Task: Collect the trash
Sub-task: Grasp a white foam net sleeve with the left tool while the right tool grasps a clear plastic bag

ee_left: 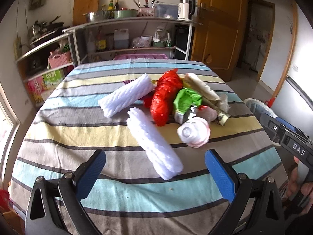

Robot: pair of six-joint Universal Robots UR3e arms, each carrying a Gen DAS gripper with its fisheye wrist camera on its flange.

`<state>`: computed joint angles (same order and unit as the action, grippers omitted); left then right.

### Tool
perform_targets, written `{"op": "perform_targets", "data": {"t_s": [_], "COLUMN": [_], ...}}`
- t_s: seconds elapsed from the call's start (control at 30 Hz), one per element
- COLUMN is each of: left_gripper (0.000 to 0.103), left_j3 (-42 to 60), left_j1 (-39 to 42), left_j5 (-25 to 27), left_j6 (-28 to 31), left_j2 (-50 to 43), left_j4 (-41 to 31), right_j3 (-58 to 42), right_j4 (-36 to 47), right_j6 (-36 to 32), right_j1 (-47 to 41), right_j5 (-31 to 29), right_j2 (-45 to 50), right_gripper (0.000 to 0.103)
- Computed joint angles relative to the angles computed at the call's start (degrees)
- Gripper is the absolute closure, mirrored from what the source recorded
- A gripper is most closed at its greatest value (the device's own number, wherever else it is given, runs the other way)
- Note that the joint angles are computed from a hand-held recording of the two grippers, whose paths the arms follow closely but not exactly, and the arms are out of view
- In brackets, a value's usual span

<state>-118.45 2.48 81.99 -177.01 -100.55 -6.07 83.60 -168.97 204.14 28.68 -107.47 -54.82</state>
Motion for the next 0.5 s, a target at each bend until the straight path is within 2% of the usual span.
{"op": "perform_targets", "data": {"t_s": [0.17,0.23,0.27,0.4,0.5], "left_gripper": [0.004,0.010,0.010,0.014,0.022], "left_j3": [3.29,5.81,6.57,8.61,10.33], "left_j1": [0.91,0.65,0.72,2.63,2.98], "left_j5": [-1.28,-0.15,0.39,-3.22,-4.36], "left_j6": [-0.52,-0.86,-1.78,-2.92,-3.12], "left_j2": [-2.83,-4.71,-5.59,-7.11,-8.38], "left_j4": [-3.35,-5.79,-5.88,-8.35,-9.65], "right_j3": [-9.03,-11.96,-13.53,-22.87,-28.37], "right_j4": [5.01,6.22,6.85,13.49,17.19], "right_j6": [-1.87,-2.34,-2.25,-1.64,-2.01], "right_j1": [-1.80,-3.05,-3.60,-5.01,-5.50], "right_j5": [3.08,6.12,7.61,10.60,12.04], "right_j2": [4.95,6.69,7.69,12.81,15.87], "right_gripper": [0.030,0.030,0.030,0.035,0.039]}}
